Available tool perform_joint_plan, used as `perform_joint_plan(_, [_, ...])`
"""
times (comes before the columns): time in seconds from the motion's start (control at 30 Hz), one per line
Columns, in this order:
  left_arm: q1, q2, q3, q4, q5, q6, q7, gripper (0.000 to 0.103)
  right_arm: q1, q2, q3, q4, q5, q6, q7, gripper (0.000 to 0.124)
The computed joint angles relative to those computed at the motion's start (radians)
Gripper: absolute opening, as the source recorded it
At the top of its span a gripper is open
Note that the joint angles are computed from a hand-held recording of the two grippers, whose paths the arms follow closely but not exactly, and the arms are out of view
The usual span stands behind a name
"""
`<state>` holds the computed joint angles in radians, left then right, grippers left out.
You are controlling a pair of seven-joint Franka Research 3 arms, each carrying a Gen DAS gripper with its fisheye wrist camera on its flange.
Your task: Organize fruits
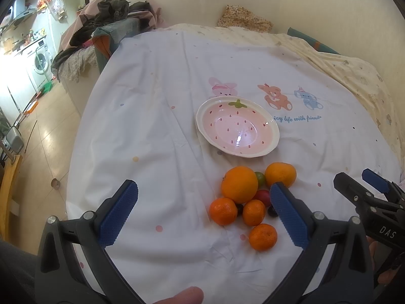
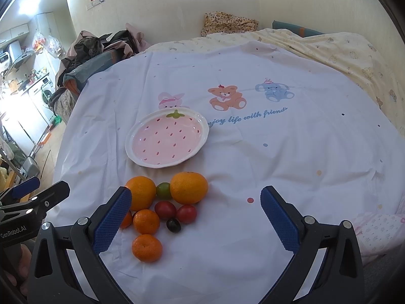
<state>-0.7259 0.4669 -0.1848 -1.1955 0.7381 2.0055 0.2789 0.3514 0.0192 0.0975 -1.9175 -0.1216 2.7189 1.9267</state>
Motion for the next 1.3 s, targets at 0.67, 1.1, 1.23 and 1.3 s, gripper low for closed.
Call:
perform_joint_plan(0.67, [-0.003,-0.001,-0.001,-0.008,-0.001,-0.002,-0.011,0.103,0.0,0.003,-0.002,0.003,0.004,-0.002,-0.003,0.103])
perform_joint_plan(1.1, [0.002,0.004,-0.001,-0.014,-0.002,0.007,-0.013,0.103,-0.001,0.002,-0.003,0.005,0.002,-0.006,-0.004,0.103])
perform_joint_plan(1.23, [-0.005,0.001,0.004,-0.024,0.017,0.006,-0.032,0.103,-0.001,0.002,-0.002,0.006,0.001,-0.007,-0.004,0.103])
perform_joint_plan(1.3, [0.002,-0.008,0.0,-0.015,0.008,-0.007,-0.018,0.103,-0.001,0.002,-0.002,0.006,0.002,-0.007,-0.004,0.103])
